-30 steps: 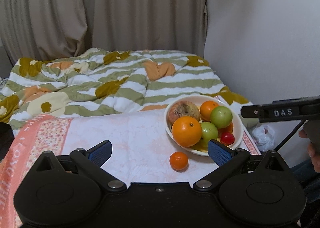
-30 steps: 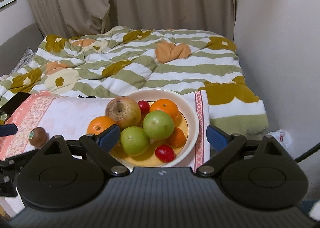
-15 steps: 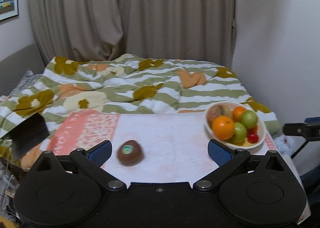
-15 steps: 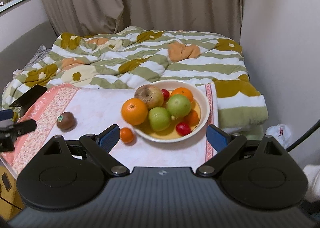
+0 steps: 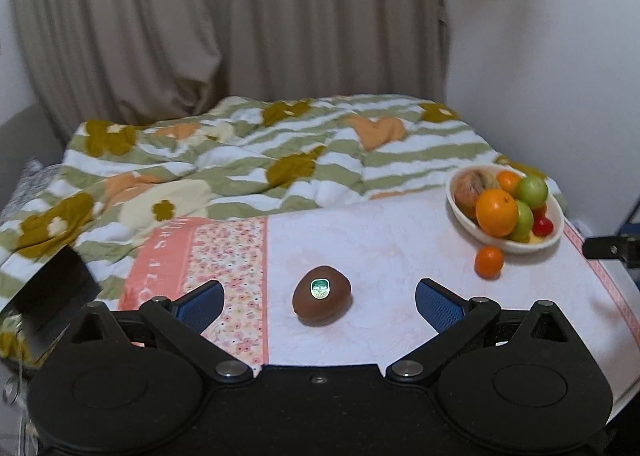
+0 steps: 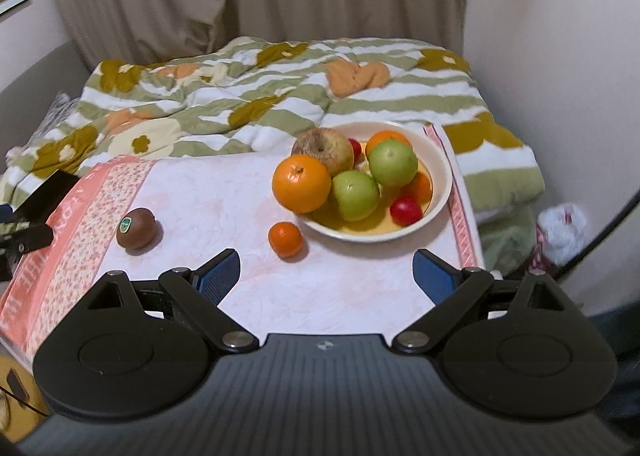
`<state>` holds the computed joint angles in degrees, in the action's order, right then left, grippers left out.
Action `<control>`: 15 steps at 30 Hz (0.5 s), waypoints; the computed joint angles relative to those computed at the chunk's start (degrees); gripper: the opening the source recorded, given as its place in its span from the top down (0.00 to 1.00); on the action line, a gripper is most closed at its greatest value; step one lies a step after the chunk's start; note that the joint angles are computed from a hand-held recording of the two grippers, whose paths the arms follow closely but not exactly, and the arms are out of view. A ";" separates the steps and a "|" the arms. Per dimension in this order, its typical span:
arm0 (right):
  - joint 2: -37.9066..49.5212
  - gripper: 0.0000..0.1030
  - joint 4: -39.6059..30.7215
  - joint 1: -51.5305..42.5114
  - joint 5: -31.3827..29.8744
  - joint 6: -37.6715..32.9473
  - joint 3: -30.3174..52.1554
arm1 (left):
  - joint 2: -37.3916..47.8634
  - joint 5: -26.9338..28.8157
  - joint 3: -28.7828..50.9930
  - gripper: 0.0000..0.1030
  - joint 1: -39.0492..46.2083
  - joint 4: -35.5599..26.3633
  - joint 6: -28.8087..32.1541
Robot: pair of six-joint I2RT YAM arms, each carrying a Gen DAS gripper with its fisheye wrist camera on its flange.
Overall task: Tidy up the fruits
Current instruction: 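Withdraw both tools from the bowl toward the kiwi and mandarin, then grasp the brown kiwi with the left tool while the right tool grasps the mandarin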
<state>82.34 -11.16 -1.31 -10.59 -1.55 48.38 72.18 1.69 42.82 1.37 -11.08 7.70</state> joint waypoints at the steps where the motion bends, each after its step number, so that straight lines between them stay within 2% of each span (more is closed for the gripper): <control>1: 0.50 0.00 0.82 1.29 1.62 1.13 -0.19 | 1.76 1.61 0.69 0.00 0.92 0.43 1.37; 6: 4.35 0.00 5.46 6.53 7.66 7.13 -0.91 | 11.74 10.25 5.69 0.00 6.47 1.68 9.19; 15: 13.73 0.00 7.93 13.24 16.90 18.15 2.26 | 28.48 17.38 16.38 0.02 10.26 0.16 17.63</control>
<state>96.06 -3.23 11.93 6.30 16.60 50.64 100.66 19.08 59.19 11.63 -10.91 25.33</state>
